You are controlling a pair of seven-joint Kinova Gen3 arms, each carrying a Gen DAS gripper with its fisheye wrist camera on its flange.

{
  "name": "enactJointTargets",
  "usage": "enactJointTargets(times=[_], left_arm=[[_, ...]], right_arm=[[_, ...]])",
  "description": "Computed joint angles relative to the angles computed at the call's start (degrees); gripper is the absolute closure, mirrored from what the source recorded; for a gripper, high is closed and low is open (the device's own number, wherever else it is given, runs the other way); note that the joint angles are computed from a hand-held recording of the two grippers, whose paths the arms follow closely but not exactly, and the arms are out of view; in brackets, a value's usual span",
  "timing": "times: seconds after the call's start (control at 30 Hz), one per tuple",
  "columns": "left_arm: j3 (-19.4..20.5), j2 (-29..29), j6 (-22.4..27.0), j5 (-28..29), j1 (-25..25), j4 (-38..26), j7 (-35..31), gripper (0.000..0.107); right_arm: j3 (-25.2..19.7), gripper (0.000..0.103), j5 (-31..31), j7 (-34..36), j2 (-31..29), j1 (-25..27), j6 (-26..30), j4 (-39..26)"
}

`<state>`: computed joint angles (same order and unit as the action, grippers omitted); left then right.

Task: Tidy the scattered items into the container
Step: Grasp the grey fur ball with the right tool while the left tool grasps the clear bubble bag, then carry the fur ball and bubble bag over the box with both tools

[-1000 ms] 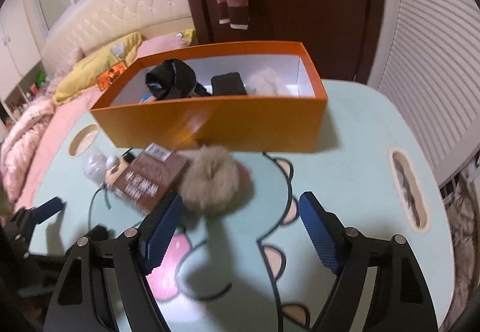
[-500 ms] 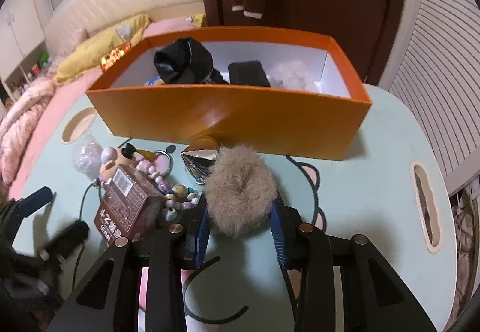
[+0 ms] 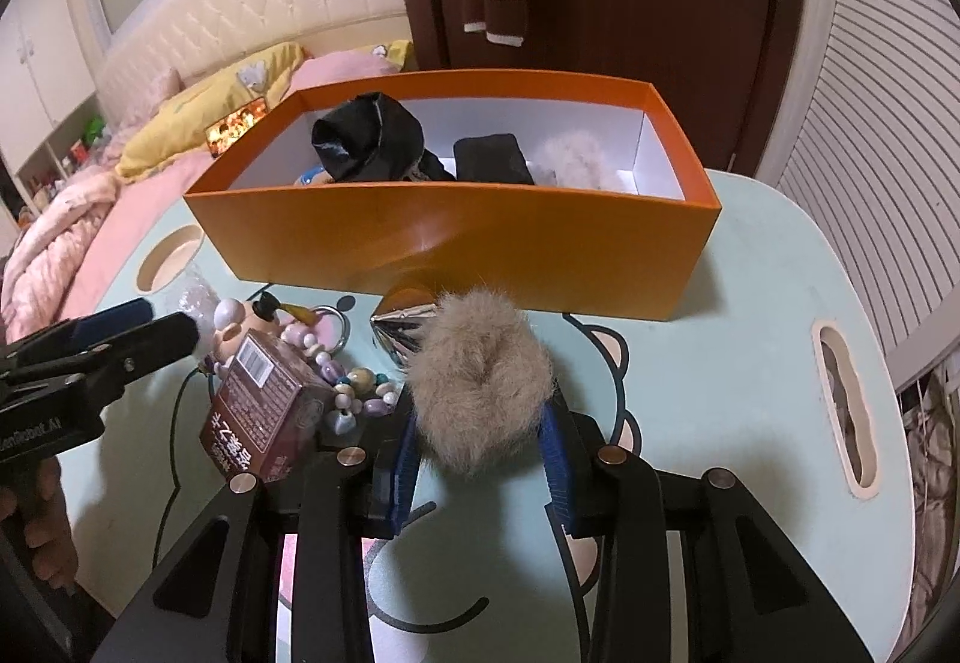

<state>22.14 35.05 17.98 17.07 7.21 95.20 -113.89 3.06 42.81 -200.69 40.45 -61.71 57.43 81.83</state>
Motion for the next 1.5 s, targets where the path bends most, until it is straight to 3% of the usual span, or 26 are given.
enactJointTargets(times=[0.03, 0.1, 0.13, 0.17, 0.27, 0.53, 0.77, 0.93, 1.07, 1.33, 1.5], left_arm=[[0.34, 0.69, 0.57, 0.12, -0.18, -0.85, -0.18, 0.034], [2.91, 2.31, 1.43, 1.51, -2.45, -2.09, -1.64, 0.055], [4.15, 3.24, 2.49, 2.62, -3.78, -2.92, -2.21, 0.071], [4.77, 3.95, 3.84, 3.68, -4.72, -3.75, -2.54, 0.075], [5.86, 4.37, 4.62, 5.98, -6.7, -3.36, -5.44, 0.076], [12.16, 1.47, -2.23, 12.08, -13.98, 3.8, -11.31, 0.078], [20.68, -0.08, -5.55, 12.34, -19.53, 5.63, -14.94, 0.078], [23.07, 0.15, -4.54, 11.89, -19.79, 3.49, -16.05, 0.078], [20.68, 0.47, -2.46, 11.71, -16.02, -0.31, -16.12, 0.078], [8.05, 2.84, 2.78, 10.29, -2.74, -11.67, -12.07, 0.078], [2.85, 5.51, 6.4, 8.95, 2.09, -17.49, -8.36, 0.078]], right_arm=[[-0.02, 0.069, 0.01, -0.12, -0.04, -0.02, -0.1, 0.16], [-0.01, 0.069, 0.11, -0.38, -0.13, -0.16, -0.12, 0.4], [0.0, 0.069, 0.2, -0.63, -0.22, -0.26, -0.2, 0.57], [0.02, 0.069, 0.27, -0.9, -0.29, -0.3, -0.3, 0.73], [0.05, 0.068, 0.57, -1.8, -0.55, -0.41, -0.74, 1.37], [0.0, 0.069, 1.82, -3.11, -1.43, -1.03, 0.21, 2.22], [-0.02, 0.069, 5.18, -5.47, -2.76, -2.08, 2.06, 2.91], [-0.46, 0.069, 8.33, -6.24, -3.88, -2.12, 2.95, 3.17], [-0.65, 0.069, 11.08, -6.19, -4.77, -1.49, 3.58, 3.33], [-1.12, 0.069, 12.3, -2.47, -4.49, 2.56, 3.43, 1.14], [-0.72, 0.068, 11.17, -1.42, -4.23, 4.54, 1.08, 1.05]])
